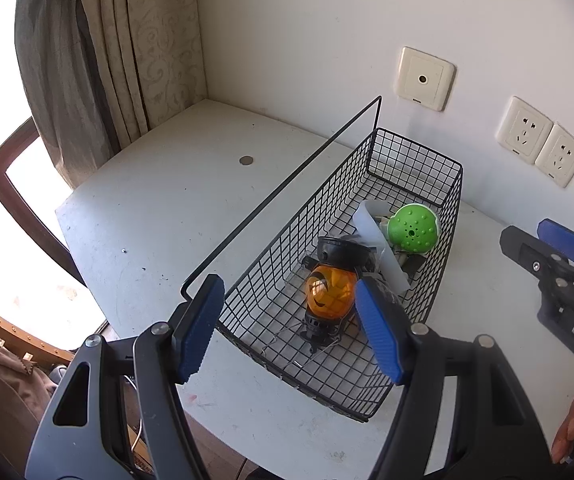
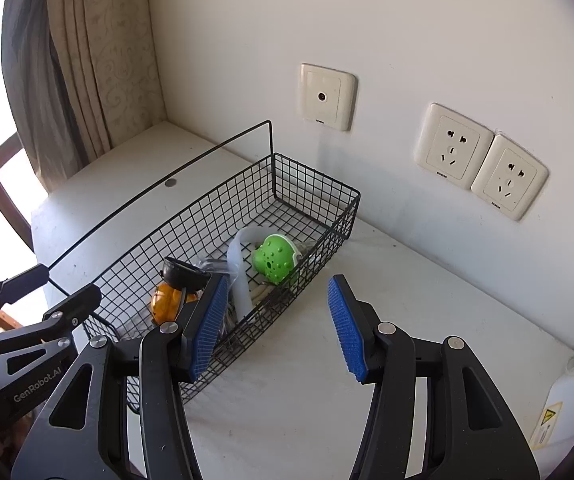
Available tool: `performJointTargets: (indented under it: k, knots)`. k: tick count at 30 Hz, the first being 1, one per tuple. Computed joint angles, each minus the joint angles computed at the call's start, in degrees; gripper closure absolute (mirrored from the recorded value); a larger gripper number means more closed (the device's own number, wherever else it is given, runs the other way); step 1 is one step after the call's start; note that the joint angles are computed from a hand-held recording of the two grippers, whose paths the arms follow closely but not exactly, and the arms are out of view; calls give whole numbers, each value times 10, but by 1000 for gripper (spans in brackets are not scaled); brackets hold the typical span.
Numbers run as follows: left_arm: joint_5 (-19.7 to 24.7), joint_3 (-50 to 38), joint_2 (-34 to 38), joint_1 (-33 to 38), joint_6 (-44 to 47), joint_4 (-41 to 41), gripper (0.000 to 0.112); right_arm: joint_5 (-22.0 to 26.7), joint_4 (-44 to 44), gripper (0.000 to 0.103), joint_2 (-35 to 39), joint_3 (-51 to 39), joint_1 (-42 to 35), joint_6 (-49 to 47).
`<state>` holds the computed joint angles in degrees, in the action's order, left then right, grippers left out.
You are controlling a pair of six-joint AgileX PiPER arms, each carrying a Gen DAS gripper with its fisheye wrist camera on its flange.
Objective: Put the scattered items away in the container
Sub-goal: 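Withdraw both open tools up and away from the basket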
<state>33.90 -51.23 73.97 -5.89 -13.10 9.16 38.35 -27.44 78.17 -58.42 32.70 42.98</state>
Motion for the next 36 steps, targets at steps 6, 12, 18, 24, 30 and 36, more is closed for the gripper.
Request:
performJointTargets:
  k: [6, 12, 18, 24, 30, 36]
  knots:
    - [4, 9, -8, -6, -11, 12, 48, 5, 0, 49, -9, 12, 5, 6]
    - [8, 18, -17, -11, -23, 22, 48, 6, 2, 49, -22, 24, 6, 4]
    - [11, 24, -25, -13, -28, 24, 48, 10, -2, 49, -28, 26, 15, 5]
    - [13, 32, -36, -15, -35, 29, 48, 14, -6, 49, -33, 24, 24, 5]
    - [20, 31, -41, -15, -37, 30, 48, 16, -9, 49, -37, 24, 33, 7]
    - [26, 28, -43, -22, -47, 39, 48, 11, -9, 49, -44, 29, 32, 2]
